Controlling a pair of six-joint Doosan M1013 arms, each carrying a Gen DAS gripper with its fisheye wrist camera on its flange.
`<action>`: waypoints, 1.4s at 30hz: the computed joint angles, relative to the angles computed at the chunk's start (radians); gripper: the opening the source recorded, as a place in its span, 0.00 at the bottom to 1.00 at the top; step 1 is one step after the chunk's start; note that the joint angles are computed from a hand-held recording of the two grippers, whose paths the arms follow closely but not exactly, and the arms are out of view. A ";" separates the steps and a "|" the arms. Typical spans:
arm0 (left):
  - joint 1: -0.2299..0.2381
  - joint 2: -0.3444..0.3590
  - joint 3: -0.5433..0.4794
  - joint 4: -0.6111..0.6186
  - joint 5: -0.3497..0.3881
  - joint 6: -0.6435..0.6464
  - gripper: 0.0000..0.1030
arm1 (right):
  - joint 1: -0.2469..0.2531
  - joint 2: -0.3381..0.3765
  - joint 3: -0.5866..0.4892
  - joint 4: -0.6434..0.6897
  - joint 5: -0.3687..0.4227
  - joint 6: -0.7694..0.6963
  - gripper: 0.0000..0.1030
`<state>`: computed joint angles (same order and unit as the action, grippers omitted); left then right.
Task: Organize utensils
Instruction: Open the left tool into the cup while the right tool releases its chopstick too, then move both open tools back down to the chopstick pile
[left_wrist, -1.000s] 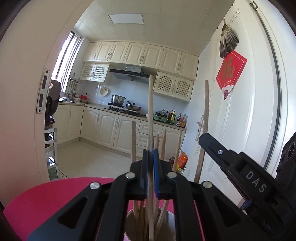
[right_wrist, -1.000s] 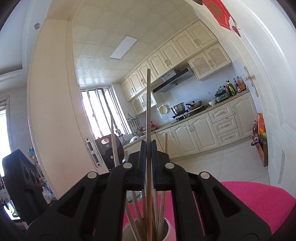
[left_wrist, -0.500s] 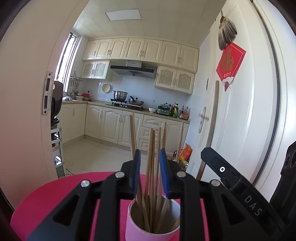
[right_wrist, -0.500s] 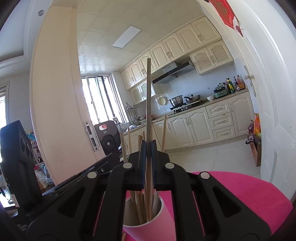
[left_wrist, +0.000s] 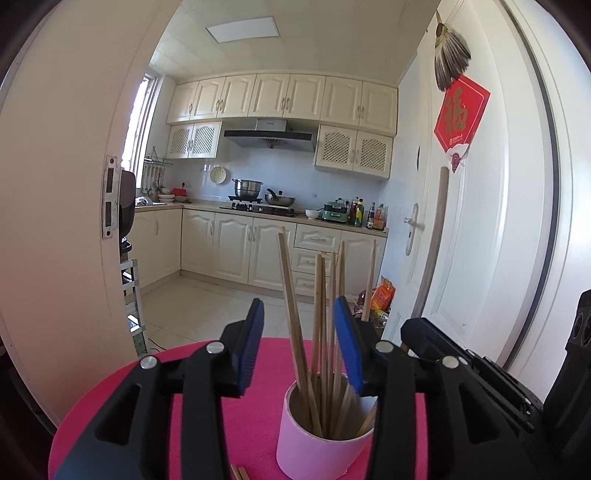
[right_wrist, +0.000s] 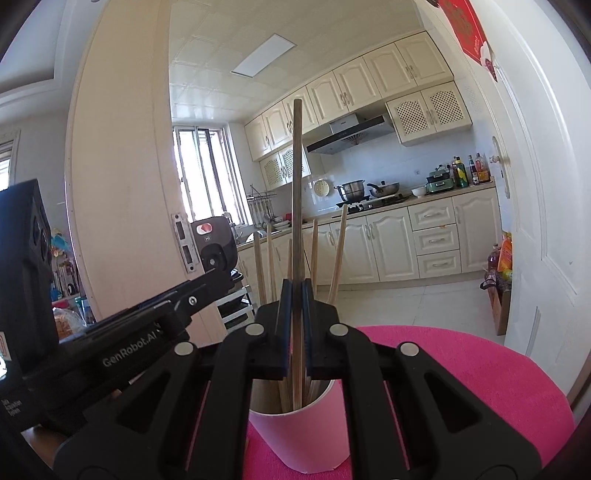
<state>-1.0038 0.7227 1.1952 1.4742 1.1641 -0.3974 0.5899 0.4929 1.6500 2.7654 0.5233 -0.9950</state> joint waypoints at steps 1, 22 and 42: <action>-0.001 -0.002 0.003 -0.004 0.000 0.001 0.40 | 0.002 0.000 0.001 0.011 -0.005 -0.014 0.06; -0.020 -0.021 0.034 -0.037 0.036 0.006 0.47 | 0.029 -0.014 0.020 0.093 -0.090 -0.125 0.07; -0.072 -0.065 0.080 -0.068 0.082 0.009 0.56 | 0.058 -0.098 0.109 0.243 -0.063 -0.269 0.42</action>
